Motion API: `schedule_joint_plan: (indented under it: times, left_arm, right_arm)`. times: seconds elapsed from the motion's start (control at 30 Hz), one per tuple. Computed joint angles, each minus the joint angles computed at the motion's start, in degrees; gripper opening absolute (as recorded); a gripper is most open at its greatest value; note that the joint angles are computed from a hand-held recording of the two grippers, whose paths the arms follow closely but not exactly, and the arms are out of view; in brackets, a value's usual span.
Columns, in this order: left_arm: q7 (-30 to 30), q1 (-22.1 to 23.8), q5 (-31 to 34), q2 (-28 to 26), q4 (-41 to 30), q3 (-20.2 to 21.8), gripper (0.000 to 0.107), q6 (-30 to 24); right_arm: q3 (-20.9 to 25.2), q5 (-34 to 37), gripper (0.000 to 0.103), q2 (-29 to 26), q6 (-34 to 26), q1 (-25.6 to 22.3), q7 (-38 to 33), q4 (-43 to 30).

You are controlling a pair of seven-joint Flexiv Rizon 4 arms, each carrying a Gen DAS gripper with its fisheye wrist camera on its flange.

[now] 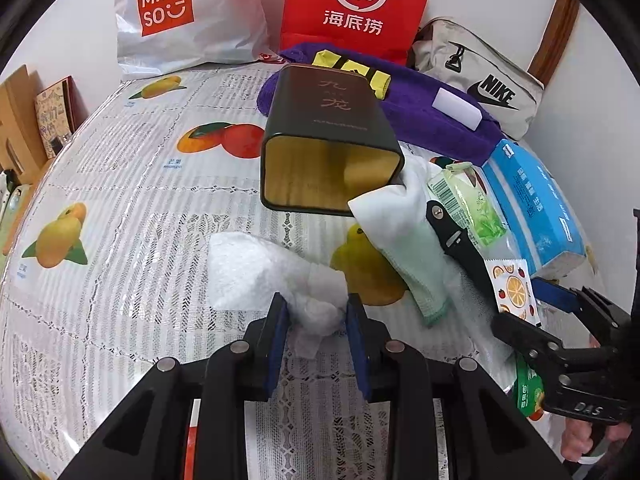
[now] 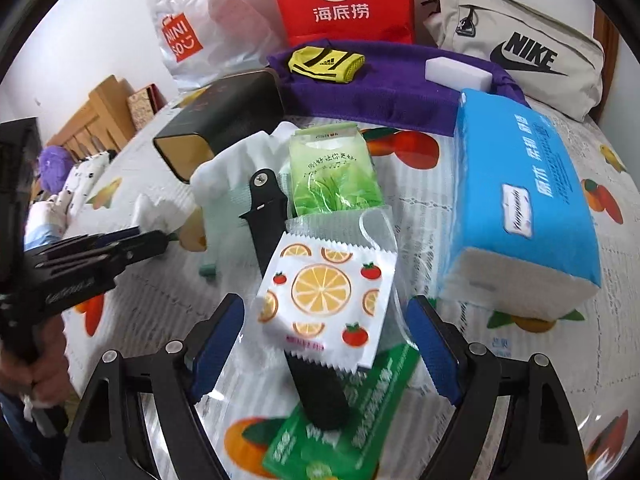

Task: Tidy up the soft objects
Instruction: 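Grasp the white tissue with the left tool while the right tool grasps the orange-print packet, then carry the white tissue and orange-print packet over the purple towel with both tools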

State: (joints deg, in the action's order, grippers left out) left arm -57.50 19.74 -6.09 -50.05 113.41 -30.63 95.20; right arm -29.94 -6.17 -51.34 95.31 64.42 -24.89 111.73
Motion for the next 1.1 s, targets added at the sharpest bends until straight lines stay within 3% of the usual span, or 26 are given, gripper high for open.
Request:
schedule_joint_plan:
  times: [0.1, 0.2, 0.47, 0.77, 1.1]
  left_arm:
    - [0.3, 1.3, 0.0, -0.4, 0.0, -1.3, 0.028, -0.5]
    - [0.8, 1.7, 0.2, -0.7, 0.0, -1.7, 0.028, -0.5]
    - [0.5, 1.5, -0.2, -0.2, 0.2, -1.5, 0.028, -0.7]
    - [-0.2, 1.5, -0.3, 1.6, 1.5, -1.6, 0.028, -0.2]
    - [-1.6, 1.0, -0.8, 2.4, 1.9, -0.8, 0.028, -0.5]
  right_arm:
    - [-1.8, -0.9, 0.06, -0.6, -1.2, 1.3, -0.1, -0.4]
    - [-2.4, -1.7, 0.051, 0.0, -1.1, 1.9, -0.8, 0.5]
    - [-3.0, 1.4, 0.048, 1.8, 2.2, 3.4, -2.0, 4.1]
    - [-5.9, 8.0, 0.048, 3.7, 4.8, 8.2, -4.5, 9.9]
    - [-5.5, 14.0, 0.048, 4.6, 6.5, 9.8, -4.4, 16.1]
